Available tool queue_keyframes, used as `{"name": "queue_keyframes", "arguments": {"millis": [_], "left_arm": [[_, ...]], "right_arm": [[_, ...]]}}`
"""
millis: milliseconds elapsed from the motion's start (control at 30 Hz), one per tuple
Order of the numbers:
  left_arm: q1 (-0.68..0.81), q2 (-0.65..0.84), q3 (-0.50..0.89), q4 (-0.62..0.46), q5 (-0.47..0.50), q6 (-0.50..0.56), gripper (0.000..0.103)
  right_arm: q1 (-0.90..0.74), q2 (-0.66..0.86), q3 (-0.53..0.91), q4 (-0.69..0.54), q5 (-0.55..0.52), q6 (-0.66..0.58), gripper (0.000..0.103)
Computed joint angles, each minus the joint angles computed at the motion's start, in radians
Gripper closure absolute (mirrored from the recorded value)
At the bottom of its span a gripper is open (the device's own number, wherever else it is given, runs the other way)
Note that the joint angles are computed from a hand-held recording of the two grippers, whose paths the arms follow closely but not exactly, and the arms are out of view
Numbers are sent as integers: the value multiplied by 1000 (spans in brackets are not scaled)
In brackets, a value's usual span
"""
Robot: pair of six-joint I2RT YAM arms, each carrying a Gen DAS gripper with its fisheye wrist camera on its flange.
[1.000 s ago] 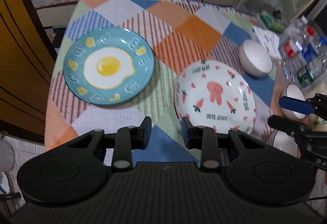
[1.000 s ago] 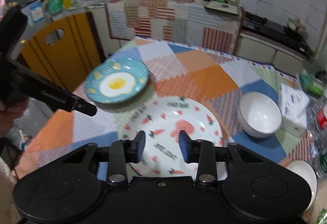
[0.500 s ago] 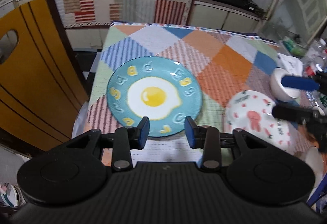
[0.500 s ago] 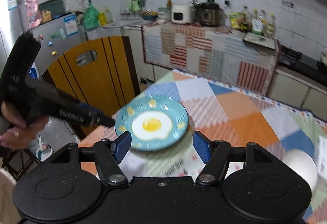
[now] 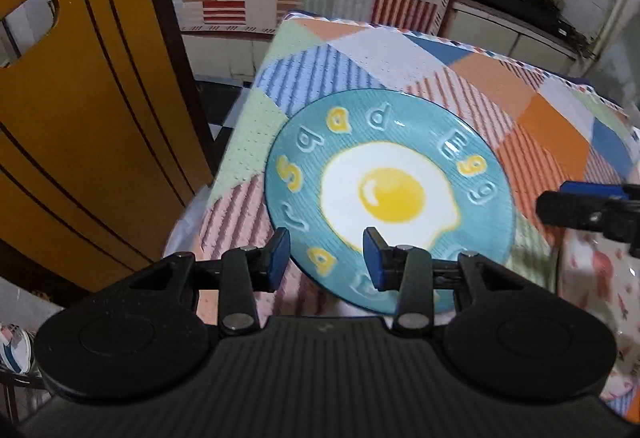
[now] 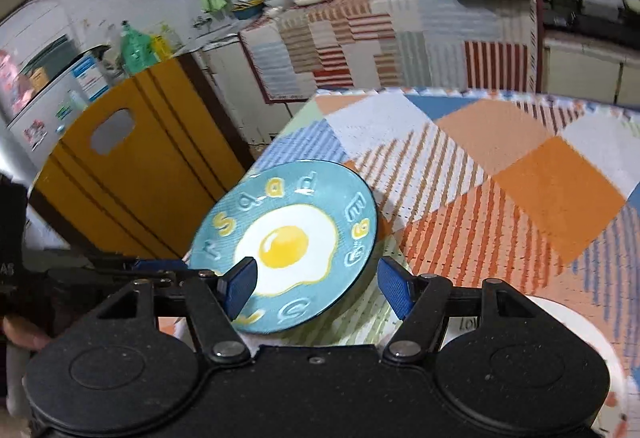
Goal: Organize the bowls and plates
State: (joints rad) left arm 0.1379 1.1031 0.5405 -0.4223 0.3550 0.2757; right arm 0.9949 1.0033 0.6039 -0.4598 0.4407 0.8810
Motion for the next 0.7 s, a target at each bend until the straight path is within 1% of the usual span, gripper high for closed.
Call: {"name": "queue_keyframes", "arguments": {"millis": [100,167,267,367,467,500,533,567,600,633,667,700], "left_arm": [[35,23,1,18,40,-12,64],[50,44,10,23,36,-26,64],[83,69,17,43,52,-32,63],[98,98,30,47,39,-35,63],[92,113,12,95,19,-38,64],[87,119,6,109,14,-39,65],[82,126,1,119,12,-40,66],[78,129,-5,127,8,-42,69],[73,130,-11,136,8,-44,72],[70,129,-19,150,11,-48,77],[66,126,-27,161,12,-50,81],[59,126,-33,172,11,-50,82]], "right_arm": [[-104,65,-29,97,-86,-55,32],[-155,124,-26,141,-124,-80,33],[-205,190,-24,190,-163,-73,34],[-216,219,-28,221,-173,-83,37],[-222,235,-27,227,-183,-87,44],[-231,238,-31,235,-191,-89,50],[-234,236,-34,238,-194,-88,58],[-241,236,-42,253,-200,-93,63],[-244,236,-47,264,-202,-98,71],[-249,236,-49,269,-205,-103,76],[-253,242,-49,273,-204,-105,78],[-260,249,-51,280,-204,-106,83]]}}
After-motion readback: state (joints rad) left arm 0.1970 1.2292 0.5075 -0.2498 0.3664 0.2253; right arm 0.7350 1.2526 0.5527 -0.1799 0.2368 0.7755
